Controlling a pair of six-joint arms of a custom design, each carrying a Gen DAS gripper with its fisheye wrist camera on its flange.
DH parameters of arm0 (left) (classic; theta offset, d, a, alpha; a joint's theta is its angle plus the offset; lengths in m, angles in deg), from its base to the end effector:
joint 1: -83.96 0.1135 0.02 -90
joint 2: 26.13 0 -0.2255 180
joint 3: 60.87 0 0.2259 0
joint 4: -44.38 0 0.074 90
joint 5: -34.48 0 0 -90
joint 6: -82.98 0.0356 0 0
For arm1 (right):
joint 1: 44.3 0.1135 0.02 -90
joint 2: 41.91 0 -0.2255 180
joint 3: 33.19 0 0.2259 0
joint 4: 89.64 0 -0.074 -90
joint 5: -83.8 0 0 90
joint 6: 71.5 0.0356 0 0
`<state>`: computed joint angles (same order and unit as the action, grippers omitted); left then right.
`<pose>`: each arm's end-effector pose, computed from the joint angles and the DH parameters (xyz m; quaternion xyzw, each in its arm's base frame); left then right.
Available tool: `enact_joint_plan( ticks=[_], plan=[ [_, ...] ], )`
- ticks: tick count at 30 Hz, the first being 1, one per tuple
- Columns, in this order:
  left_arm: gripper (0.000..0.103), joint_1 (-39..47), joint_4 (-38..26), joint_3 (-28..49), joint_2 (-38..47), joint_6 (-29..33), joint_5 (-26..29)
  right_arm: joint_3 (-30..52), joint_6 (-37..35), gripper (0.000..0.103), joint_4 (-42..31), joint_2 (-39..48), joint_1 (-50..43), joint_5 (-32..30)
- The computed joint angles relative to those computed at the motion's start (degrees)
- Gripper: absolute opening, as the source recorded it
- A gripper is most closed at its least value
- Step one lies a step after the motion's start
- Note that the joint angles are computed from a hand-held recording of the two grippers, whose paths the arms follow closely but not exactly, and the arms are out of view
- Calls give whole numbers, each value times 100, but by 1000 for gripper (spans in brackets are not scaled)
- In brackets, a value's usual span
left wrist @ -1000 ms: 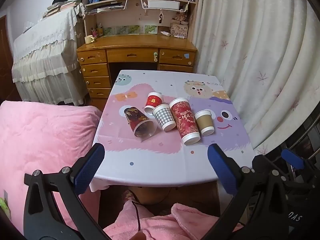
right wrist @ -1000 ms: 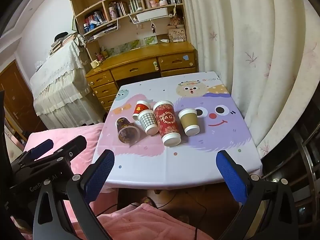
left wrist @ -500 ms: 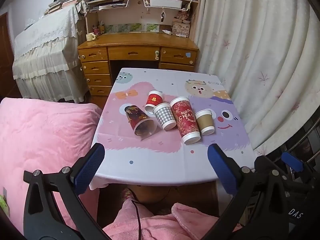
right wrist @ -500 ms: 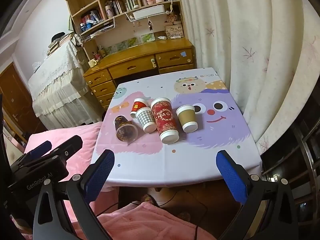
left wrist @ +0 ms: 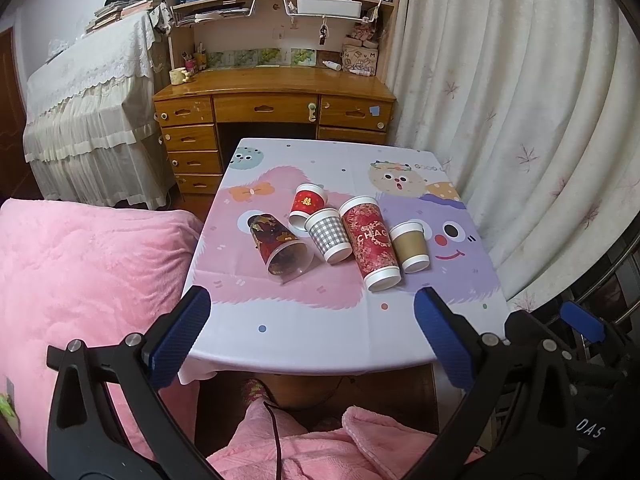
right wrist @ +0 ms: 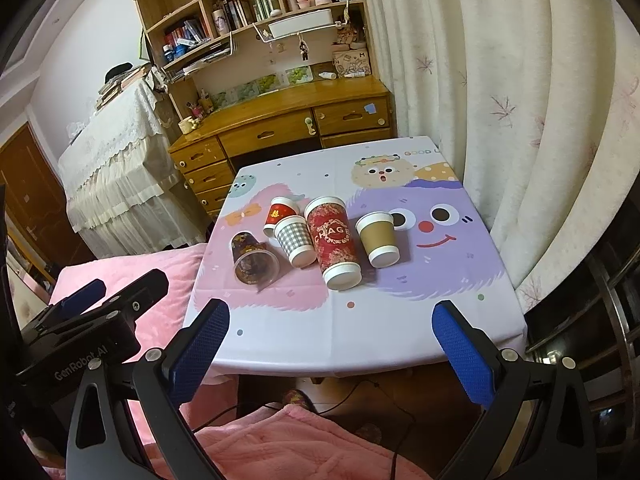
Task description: Flip cup upright
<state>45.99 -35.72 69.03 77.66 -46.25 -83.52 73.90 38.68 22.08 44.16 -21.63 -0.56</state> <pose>0.2772 -0.1951 0.3466 -0.0849 0.9219 -0.0073 0.3779 0.2686 0.1084 0.3391 -0.0023 0.9303 0.0903 0.3555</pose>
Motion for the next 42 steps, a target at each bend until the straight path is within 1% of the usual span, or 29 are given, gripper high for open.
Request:
enact_joint_plan(
  ticks=[2,7,12,15,20,22,25,29,31,34,39,42],
  plan=[
    [101,6,-73,95,52,-26,-9,56,2,103,2,39,19,6],
    [98,140,-28,59,32,18,135,188,-17,103,15,121,90,29],
    [98,137,-39,59,41,-2,107,263,-5,103,-14,159,91,16],
    [97,217,38,-47,-26,-27,186,277,2,103,-35,165,104,15],
    [97,138,-143,182,71,-105,88,210,114,103,140,97,129,19],
    [97,154,-192,229,69,-87,126,162,152,103,249,62,121,-17],
    [97,228,-299,414,119,-139,182,221,190,103,318,137,60,-223],
    [97,386,-263,426,47,-207,300,131,95,103,434,97,-336,-862],
    [97,486,-456,640,183,-192,382,136,116,103,537,165,-415,-1107],
    [97,611,-485,753,320,-63,641,251,169,103,641,326,-446,-1083],
    [97,891,-485,1020,565,163,875,562,135,103,849,759,-390,-721],
    [97,1174,-715,1629,1023,308,1106,1118,180,103,736,1309,-328,-285]
  ],
)
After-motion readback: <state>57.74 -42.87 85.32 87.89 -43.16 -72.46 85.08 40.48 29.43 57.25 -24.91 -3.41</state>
